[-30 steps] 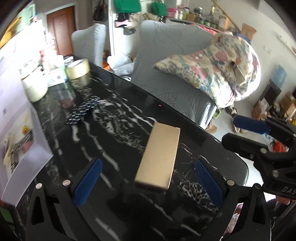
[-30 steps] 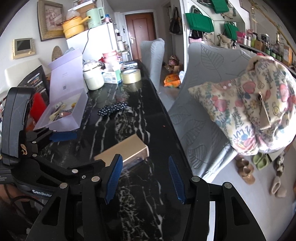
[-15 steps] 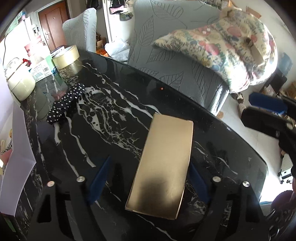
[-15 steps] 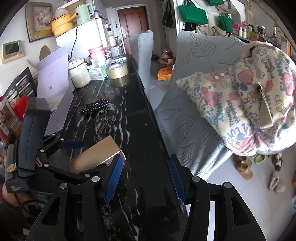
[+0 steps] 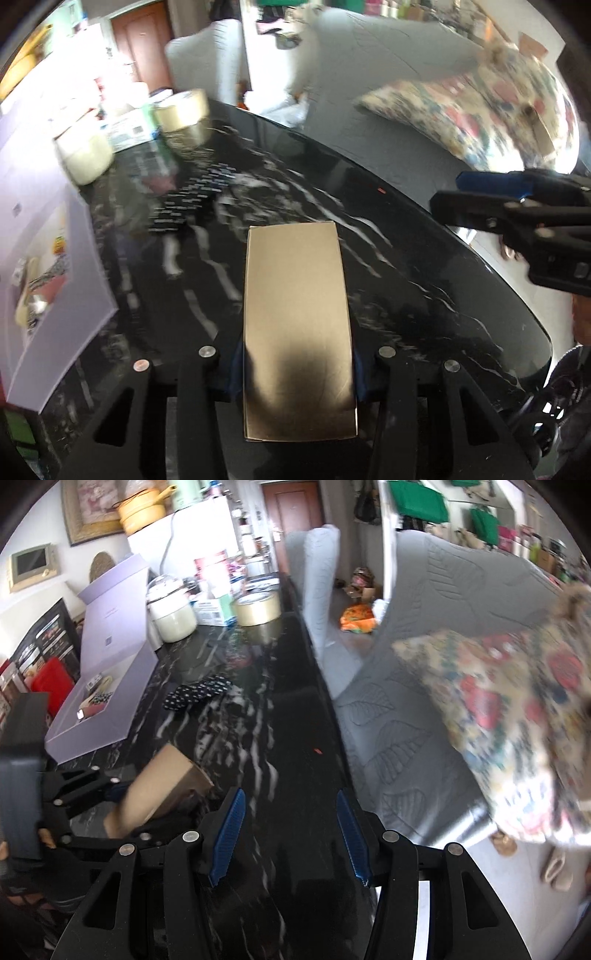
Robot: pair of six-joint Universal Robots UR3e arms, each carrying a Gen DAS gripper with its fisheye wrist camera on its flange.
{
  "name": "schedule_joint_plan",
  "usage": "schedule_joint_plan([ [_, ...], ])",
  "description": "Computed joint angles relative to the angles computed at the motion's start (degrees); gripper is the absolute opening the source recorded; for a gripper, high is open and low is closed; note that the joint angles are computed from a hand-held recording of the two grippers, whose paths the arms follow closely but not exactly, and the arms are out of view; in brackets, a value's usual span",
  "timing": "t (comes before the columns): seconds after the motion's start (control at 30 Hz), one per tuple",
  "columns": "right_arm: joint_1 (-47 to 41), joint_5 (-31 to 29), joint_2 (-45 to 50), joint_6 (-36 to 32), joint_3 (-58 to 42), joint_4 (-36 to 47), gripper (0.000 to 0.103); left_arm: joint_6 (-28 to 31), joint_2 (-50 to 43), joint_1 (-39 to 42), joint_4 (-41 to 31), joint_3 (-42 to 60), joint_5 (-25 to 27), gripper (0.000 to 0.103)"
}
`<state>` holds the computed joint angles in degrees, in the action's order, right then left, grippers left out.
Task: Organize rigid objects
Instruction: 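Close the right gripper on the black polka-dot scrunchie while the left holds the gold box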
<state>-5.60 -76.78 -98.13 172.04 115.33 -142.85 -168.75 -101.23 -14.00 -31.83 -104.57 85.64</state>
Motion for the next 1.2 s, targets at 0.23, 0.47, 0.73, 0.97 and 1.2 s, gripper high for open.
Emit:
schedule_joint_plan([
  [0.23, 4.4, 2.7, 13.7, -0.8, -12.6, -0.4, 0.057, -0.3, 5.1, 6.7, -2.3, 0.5, -0.7, 0.044],
  [0.47, 9.3, 2.9, 28.4, -1.2, -31.4, 6.0, 0.057, -0.1, 4.7, 11.8, -3.7, 4.7, -2.2, 0.044],
  [0.73, 13.4, 1.5, 45.1, 2.2, -55.8, 17.4, 0.059, -1.2, 3.3, 15.5, -3.1, 7.0, -4.4, 0.044],
  [0.97, 16.5, -2.2, 57.3, 6.4, -73.8, 23.6, 0.063, -0.6, 3.8, 17.1, -3.1, 6.8, -3.9, 0.044],
  [1.2, 18.3, -3.8, 68.0, 10.7, -92.9, 32.4, 0.063, -0.7, 4.0, 18.6, -3.6, 6.7, -4.4, 0.044],
])
